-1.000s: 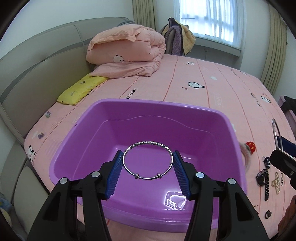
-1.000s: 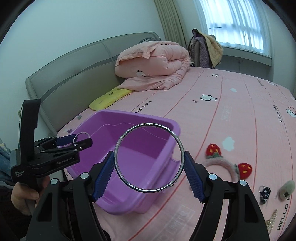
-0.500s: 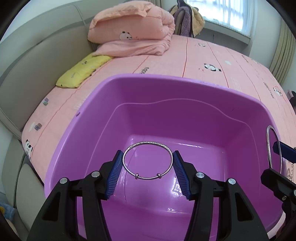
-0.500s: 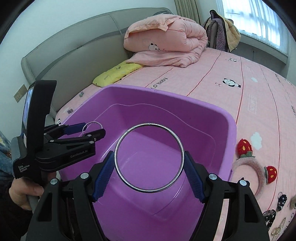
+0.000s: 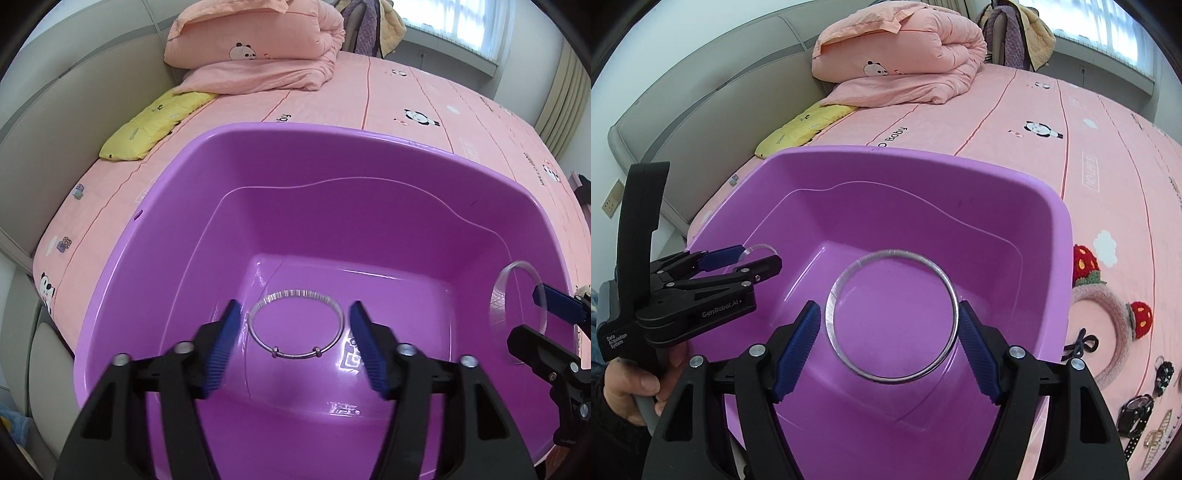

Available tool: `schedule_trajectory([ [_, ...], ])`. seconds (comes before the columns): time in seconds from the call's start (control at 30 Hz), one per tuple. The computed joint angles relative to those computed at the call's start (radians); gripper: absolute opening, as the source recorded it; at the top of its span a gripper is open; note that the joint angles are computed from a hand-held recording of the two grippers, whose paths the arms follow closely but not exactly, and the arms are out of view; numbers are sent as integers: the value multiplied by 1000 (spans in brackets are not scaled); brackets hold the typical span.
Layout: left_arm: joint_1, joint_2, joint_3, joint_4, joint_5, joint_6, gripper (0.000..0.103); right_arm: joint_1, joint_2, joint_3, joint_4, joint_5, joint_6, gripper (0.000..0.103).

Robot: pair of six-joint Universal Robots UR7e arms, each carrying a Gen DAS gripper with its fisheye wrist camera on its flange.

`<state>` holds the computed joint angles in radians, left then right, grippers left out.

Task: Organize jewelry
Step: 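Open the left tool dropping the bangle while the right tool releases the hoop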

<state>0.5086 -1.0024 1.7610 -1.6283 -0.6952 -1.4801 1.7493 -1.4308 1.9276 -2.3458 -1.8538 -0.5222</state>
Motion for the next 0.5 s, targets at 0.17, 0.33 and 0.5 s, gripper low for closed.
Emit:
schedule_trajectory([
  [0.17,-8,8,-5,5,18,9,81,-5,-7,4,-3,8,4,75],
  [0.33,-6,12,-14,16,14,2,81,-5,-14,11,-9,7,-5,75],
  [0.5,-3,10,-16,22,12,-4,81,-7,-21,15,-13,13,-18,75],
])
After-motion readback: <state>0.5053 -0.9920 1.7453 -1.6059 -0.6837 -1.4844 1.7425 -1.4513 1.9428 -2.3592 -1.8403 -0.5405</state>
